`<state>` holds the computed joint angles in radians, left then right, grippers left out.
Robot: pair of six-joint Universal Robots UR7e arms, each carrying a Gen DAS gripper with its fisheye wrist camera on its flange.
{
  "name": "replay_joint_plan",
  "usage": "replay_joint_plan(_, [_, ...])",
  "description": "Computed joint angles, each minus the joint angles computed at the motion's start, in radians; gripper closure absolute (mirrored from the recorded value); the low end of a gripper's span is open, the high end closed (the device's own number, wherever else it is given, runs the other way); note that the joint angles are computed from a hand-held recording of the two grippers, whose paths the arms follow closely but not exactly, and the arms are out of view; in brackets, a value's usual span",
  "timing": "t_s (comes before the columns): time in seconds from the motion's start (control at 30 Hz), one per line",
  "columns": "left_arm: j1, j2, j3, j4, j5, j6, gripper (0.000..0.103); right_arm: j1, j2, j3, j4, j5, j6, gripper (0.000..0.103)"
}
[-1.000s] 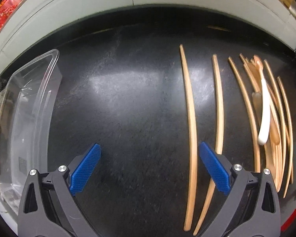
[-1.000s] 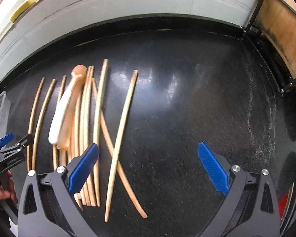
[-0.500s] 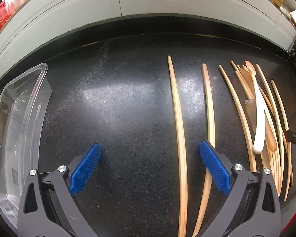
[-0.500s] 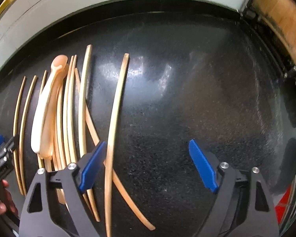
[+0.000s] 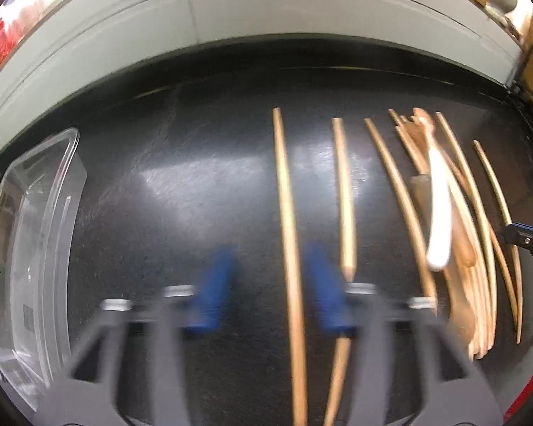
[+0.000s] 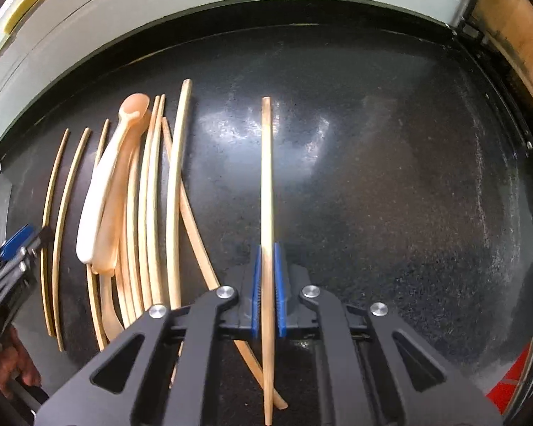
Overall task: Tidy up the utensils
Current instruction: 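Reach into the chopstick pile and close the right tool on one chopstick while the left tool grasps another, then carry the chopsticks over the clear tray and open the left tool while the right tool releases too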
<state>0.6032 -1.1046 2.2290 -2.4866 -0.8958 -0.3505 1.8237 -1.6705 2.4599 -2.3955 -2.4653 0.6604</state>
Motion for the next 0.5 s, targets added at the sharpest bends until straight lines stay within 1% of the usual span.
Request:
replay_joint_plan(0.03, [-0.004, 0.003, -0.005, 0.01, -0.002, -0.015, 0.089, 0.003, -0.002, 0.002, 0.001, -0.001, -0.005, 0.095])
replay_joint_plan(0.07, [-0.006, 0.007, -0.007, 0.011, -0.002, -0.02, 0.096, 0.005, 0.0, 0.001, 0.003, -0.002, -0.011, 0.095])
replay_joint_plan(0.13, [-0.006, 0.011, -0.015, 0.017, -0.008, -0.024, 0.096, 0.009, -0.013, 0.001, 0.02, 0.009, -0.011, 0.095])
replay_joint_plan(0.17, [-0.005, 0.015, -0.025, 0.028, -0.021, -0.034, 0.096, 0.003, -0.026, 0.007, 0.005, 0.03, -0.025, 0.095])
replay_joint_plan(0.23, [-0.006, 0.01, -0.037, 0.058, -0.029, -0.049, 0.096, 0.014, -0.042, 0.01, 0.016, 0.028, -0.021, 0.095])
replay_joint_plan(0.33, [-0.024, -0.025, -0.049, 0.108, -0.032, -0.082, 0.096, 0.026, -0.075, -0.003, 0.037, 0.033, -0.031, 0.095])
replay_joint_plan(0.4, [-0.037, -0.052, -0.065, 0.161, -0.039, -0.11, 0.096, 0.069, -0.093, -0.022, 0.078, 0.024, -0.017, 0.095])
replay_joint_plan(0.5, [-0.067, -0.105, -0.089, 0.251, -0.045, -0.163, 0.096, 0.118, -0.12, -0.057, 0.147, 0.053, 0.024, 0.095])
